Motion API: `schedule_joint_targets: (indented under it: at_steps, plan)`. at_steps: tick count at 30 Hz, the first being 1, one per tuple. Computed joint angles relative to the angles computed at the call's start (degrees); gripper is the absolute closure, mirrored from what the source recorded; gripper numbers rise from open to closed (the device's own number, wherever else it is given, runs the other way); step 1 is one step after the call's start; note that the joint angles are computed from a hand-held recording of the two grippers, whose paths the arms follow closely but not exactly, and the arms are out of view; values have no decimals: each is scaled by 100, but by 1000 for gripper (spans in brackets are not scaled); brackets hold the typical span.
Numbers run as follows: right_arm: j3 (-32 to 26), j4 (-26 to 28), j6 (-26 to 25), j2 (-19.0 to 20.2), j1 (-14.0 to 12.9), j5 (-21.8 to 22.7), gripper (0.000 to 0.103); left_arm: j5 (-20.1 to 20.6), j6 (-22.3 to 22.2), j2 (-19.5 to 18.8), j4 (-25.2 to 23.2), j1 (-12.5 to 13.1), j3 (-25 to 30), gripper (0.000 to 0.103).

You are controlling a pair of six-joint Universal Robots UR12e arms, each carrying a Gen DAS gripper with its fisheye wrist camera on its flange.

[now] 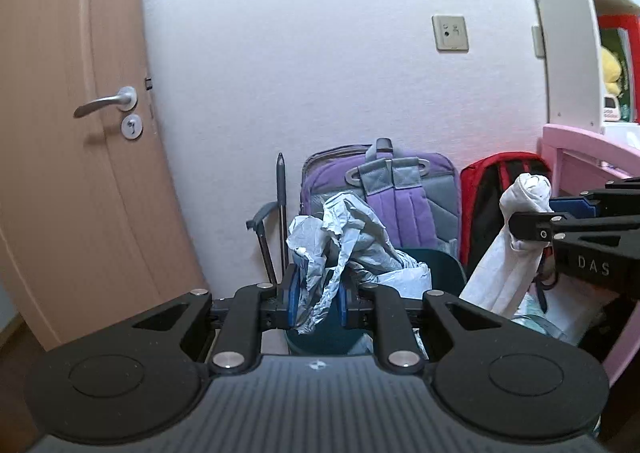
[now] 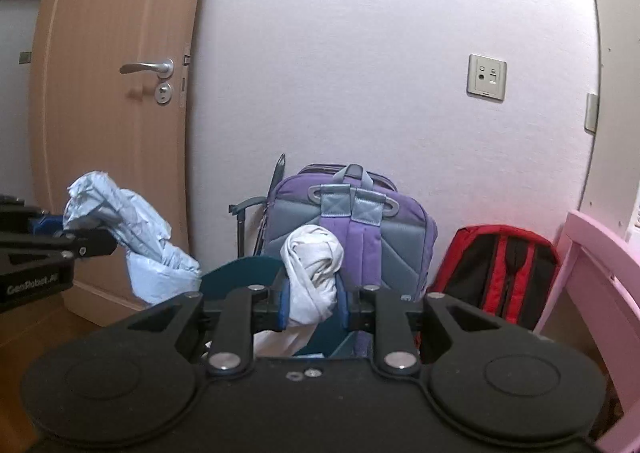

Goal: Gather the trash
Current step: 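Lift the grey and white tissues up over the teal wastebasket, then open the left tool to drop the grey tissue while the right tool drops the white tissue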

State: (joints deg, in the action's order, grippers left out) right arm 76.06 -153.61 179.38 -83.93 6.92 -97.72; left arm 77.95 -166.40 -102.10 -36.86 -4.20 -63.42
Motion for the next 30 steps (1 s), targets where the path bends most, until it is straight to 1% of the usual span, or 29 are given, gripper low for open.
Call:
schedule_joint_targets:
  at_steps: [5, 8, 13, 15, 18, 21, 23, 28, 30]
  plan:
    - [-298, 283, -3, 283, -91, 18, 81, 204, 136, -433, -436, -124, 527, 85]
    - [-401, 484, 30, 427, -141, 81, 81, 277, 178, -652, -703, -192, 739, 85]
    - [-532, 763, -123, 655, -160, 92, 81, 477, 384, -986, -1137, -325, 1030, 85]
    - [-591, 952, -183, 728, -193, 277, 80, 516, 454, -1071, -1289, -347, 1082, 85]
    - [-642, 1177, -437, 809, -206, 504, 77, 593, 590, -1242, -1621, -375, 1259, 85]
    - [-673, 1316, -651, 870, -202, 632, 75, 620, 698, -1383, -1918, -390, 1439, 85]
    - [-753, 1572, -687, 917, -214, 771, 75, 596, 703, -1460, -2076, -393, 1548, 85]
    - [-933, 2041, -823, 1021, -210, 911, 68, 505, 700, -1593, -2435, -404, 1758, 85]
    - [-966, 2127, -817, 1040, -203, 914, 63, 514, 630, -1648, -2571, -412, 1855, 84]
